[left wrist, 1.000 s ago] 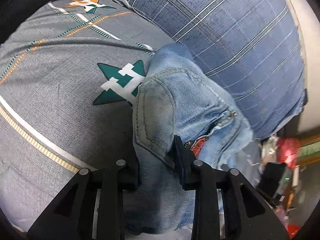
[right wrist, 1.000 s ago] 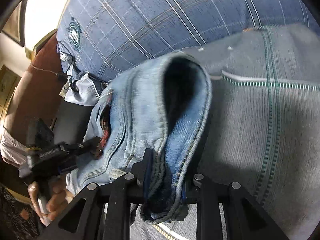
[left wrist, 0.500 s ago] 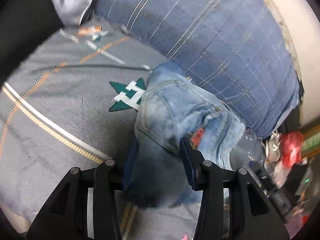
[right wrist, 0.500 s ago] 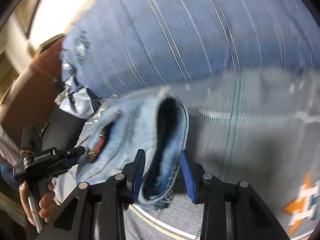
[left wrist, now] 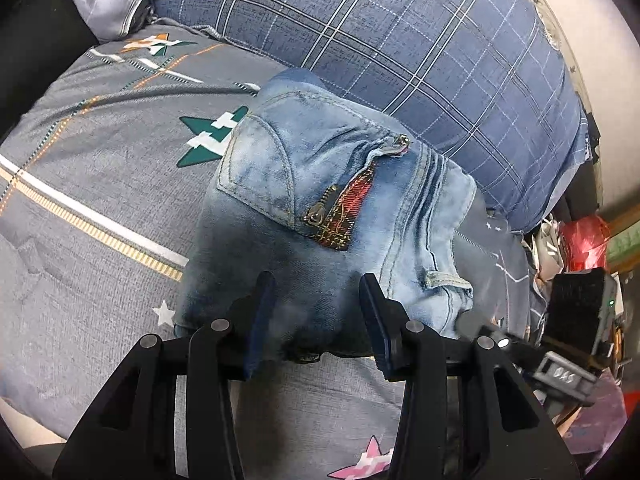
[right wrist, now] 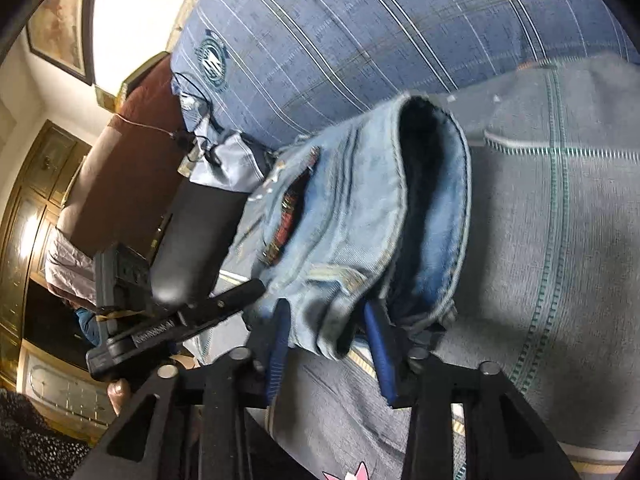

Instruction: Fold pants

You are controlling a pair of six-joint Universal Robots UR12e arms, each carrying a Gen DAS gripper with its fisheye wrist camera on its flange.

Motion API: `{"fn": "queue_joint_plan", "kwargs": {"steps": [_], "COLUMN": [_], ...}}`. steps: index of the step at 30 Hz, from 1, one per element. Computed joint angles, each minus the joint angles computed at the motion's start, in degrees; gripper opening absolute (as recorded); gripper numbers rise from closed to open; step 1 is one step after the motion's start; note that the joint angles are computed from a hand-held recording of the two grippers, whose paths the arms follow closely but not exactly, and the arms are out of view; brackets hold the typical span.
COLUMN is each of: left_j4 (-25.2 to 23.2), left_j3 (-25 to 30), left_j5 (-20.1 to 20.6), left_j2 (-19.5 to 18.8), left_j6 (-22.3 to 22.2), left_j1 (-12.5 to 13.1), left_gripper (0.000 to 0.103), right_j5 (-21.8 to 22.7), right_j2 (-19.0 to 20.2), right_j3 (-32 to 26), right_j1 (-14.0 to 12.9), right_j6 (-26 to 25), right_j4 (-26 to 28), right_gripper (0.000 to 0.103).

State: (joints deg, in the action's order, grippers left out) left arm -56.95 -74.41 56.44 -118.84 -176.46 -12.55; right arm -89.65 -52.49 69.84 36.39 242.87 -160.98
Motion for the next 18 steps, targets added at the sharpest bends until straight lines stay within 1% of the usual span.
{"fn": "queue_joint_plan", "kwargs": {"steps": [2, 4, 5, 6, 7, 8, 9, 10, 11, 12, 13, 14, 15, 16, 18], "left_j4": [-0.01, -0.02, 0.57, 2.05, 4.50, 6.52, 7.65, 7.66, 6.38, 3.26, 1.50, 0.57, 1.55, 2.38, 2.67], "left_j3": [0.07, 0.09, -0.14, -0.76, -1.66, -2.53, -3.01, -3.01, -2.47, -1.28, -0.60, -0.12, -0.34, -0.61, -0.82], "left_j5": [0.13, 0.25, 0.24, -0.25, -1.56, -2.95, -3.22, -1.89, 0.18, 3.00, 4.41, 5.88, 6.56, 6.74, 6.80], "left_j2": [-0.05, 0.01, 0.18, 0.50, 0.94, 1.39, 1.66, 1.65, 1.38, 0.71, 0.23, -0.20, -0.20, -0.04, 0.14], "left_j6": [0.20, 0.44, -0.05, -0.70, -0.94, -0.28, 0.61, 1.12, 1.84, 2.88, 3.25, 3.49, 3.35, 3.28, 3.09], "left_j1": [-0.06, -0.17, -0.15, -0.01, 0.17, 0.33, 0.23, -0.10, -0.60, -1.24, -1.56, -1.84, -1.99, -2.02, -2.05], "left_gripper": [0.042, 0.042, 0.042, 0.042, 0.042, 0.042, 0.042, 0.042, 0.042, 0.042, 0.042, 0.042, 0.042, 0.042, 0.042], "right_j5": [1.73, 1.55, 0.06, -0.93, -2.35, -4.84, -6.60, -7.91, -10.21, -11.63, -11.53, -9.03, -6.07, -4.56, -6.10], "right_j2": [0.39, 0.88, 1.18, 1.22, 1.34, 1.16, 1.01, 0.87, 0.83, 0.91, 1.16, 1.57, 1.93, 2.10, 1.78], "right_j3": [-0.25, -1.24, -2.17, -2.46, -3.01, -3.31, -3.51, -3.74, -4.51, -5.23, -6.05, -6.58, -6.68, -6.51, -6.46], "right_j1": [-0.15, 0.01, 0.30, 0.48, 0.77, 1.37, 1.84, 2.18, 2.69, 2.95, 2.84, 2.31, 1.71, 1.42, 1.66], "right_j6": [0.10, -0.59, -1.12, -1.69, -2.28, -3.49, -4.71, -5.66, -6.88, -7.41, -7.10, -5.83, -4.47, -3.78, -4.87], "right_j4": [0.77, 2.75, 4.66, 5.33, 5.74, 5.29, 4.45, 4.54, 7.04, 10.43, 14.42, 17.75, 19.54, 19.25, 18.46], "right_gripper": [0.025, 0.013, 0.007, 0.006, 0.006, 0.006, 0.005, 0.005, 0.005, 0.005, 0.005, 0.005, 0.005, 0.005, 0.005]}}
